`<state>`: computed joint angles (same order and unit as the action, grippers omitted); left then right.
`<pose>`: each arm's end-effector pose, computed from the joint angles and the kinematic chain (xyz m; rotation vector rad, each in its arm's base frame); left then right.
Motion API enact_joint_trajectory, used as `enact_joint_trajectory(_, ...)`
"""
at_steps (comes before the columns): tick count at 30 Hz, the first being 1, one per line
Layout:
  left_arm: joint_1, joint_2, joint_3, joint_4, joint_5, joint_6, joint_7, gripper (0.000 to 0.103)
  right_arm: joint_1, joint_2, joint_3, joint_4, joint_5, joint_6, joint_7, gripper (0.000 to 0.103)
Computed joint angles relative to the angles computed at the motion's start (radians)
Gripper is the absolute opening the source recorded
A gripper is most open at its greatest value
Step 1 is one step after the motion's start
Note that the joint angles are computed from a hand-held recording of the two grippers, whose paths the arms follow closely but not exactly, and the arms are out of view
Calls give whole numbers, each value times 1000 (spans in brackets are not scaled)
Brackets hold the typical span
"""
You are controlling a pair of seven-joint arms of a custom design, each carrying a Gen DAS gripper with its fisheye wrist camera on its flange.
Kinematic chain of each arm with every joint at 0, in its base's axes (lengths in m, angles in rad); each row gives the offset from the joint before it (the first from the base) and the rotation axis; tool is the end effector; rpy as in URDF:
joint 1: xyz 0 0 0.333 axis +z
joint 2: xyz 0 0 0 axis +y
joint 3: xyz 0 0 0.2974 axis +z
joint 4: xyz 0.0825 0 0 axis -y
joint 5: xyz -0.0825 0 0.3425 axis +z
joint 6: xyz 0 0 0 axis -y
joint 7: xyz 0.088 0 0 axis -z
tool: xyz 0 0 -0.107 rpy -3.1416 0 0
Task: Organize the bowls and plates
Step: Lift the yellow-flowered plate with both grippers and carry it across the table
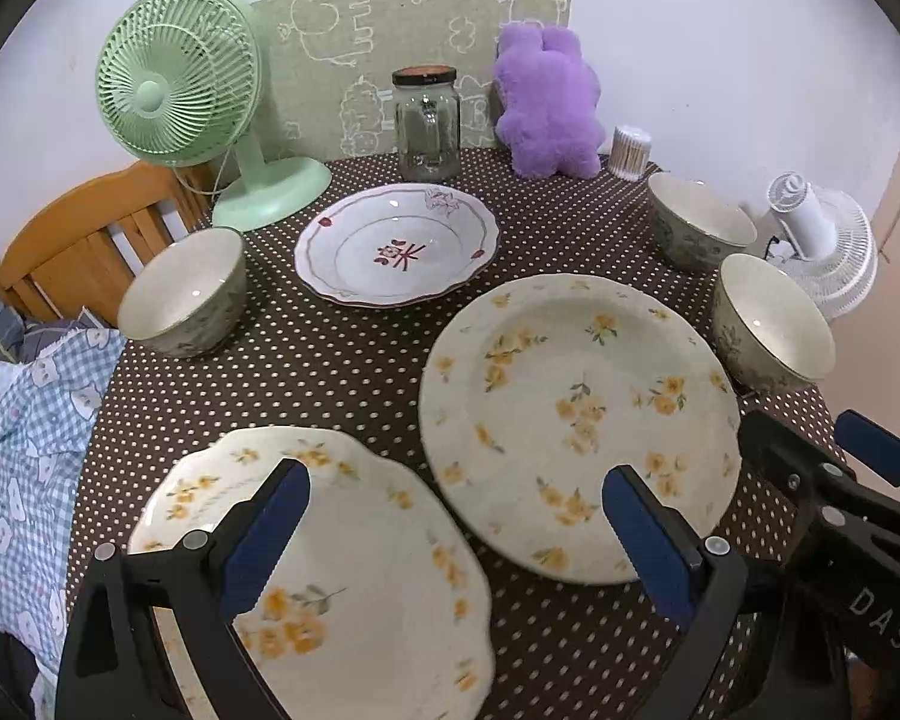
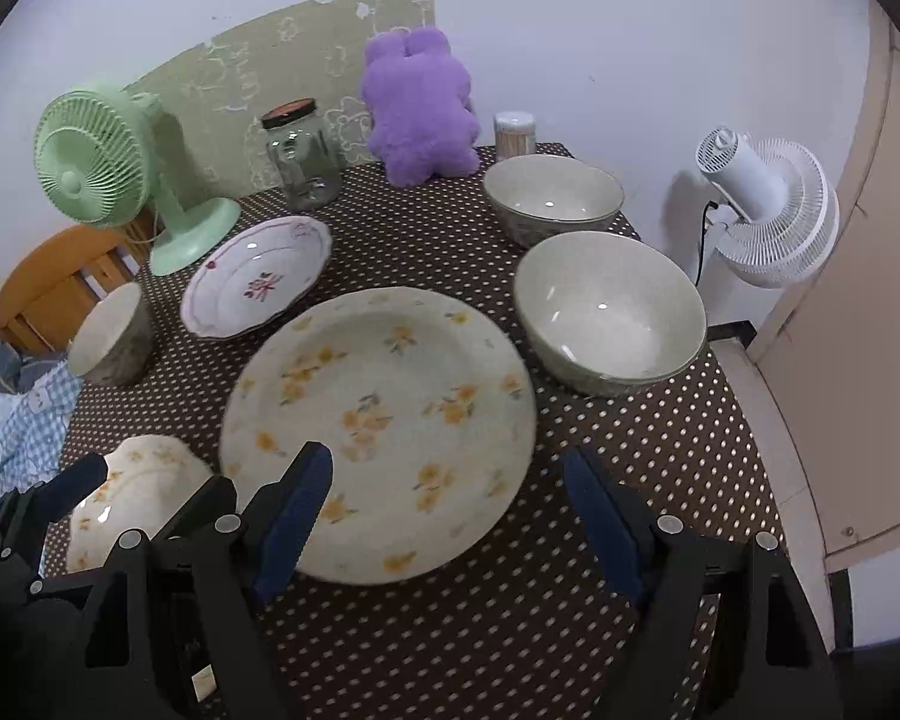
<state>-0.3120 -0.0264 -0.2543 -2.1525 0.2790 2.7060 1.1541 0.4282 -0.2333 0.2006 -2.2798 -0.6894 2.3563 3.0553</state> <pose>0.4508 -0.2990 0.4791 -1.5297 2.2340 -0.6882 0.3844 0.2745 0.4837 -1.4209 2.2103 -0.6850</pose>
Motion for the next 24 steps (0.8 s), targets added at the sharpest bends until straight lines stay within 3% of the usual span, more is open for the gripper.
enact_joint_trajectory(10,-18,143,-15,130,184,-70,-163,98,-50,46,-57,-40,35,106,-55,82)
enact_joint_trajectory(24,-25,312,-2,301,261,-121,-129,95,-85,172,-82,33,49,142,-78,82)
